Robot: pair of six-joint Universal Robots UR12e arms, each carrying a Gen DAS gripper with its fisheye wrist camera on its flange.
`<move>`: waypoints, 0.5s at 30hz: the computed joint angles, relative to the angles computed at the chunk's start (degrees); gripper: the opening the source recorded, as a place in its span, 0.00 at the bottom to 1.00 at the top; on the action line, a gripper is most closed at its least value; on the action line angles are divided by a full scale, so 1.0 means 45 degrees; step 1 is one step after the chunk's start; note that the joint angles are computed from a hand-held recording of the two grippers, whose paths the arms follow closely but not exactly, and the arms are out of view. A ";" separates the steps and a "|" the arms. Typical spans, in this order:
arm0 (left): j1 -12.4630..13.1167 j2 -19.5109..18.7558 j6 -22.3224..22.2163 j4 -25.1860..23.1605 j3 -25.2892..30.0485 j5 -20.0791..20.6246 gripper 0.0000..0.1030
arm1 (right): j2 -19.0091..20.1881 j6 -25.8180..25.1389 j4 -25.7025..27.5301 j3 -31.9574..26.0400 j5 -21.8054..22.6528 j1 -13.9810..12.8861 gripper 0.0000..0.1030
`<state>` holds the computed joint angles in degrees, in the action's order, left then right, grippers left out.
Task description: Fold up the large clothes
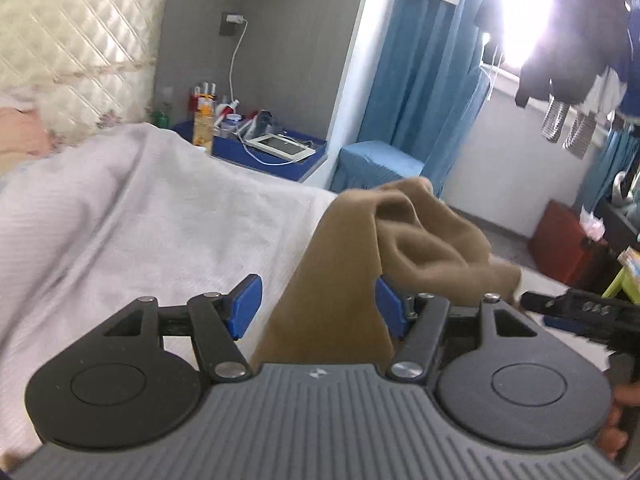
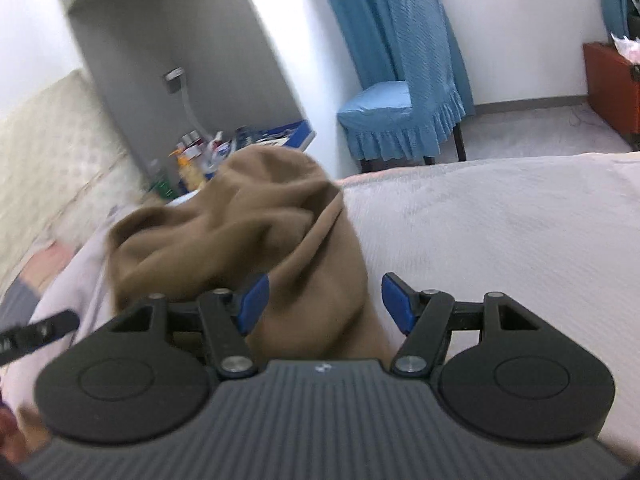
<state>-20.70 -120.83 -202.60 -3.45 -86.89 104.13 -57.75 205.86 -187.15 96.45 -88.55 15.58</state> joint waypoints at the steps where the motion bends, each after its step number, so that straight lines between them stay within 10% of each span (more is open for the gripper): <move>1: 0.0037 -0.0226 0.0046 -0.0118 0.0308 0.0014 0.66 | 0.0257 0.0060 0.0123 -0.0331 0.0017 -0.0034 0.63; 9: 0.0128 -0.1537 0.0102 -0.2032 0.2541 0.0186 0.63 | 0.1399 -0.0145 0.1659 -0.2216 0.0697 -0.0181 0.62; 11: 0.0093 -0.1717 0.0019 -0.2891 0.2955 0.0152 0.38 | 0.1503 0.0743 0.2621 -0.2460 0.1537 -0.0324 0.58; 15: -0.0257 -0.1946 0.0706 -0.3926 0.3623 0.1044 0.23 | 0.1493 0.1092 0.2905 -0.2537 0.2290 -0.0330 0.30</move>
<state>-21.85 -129.58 -199.42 -21.11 -70.59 108.83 -51.03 210.78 -174.08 85.03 -78.24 14.10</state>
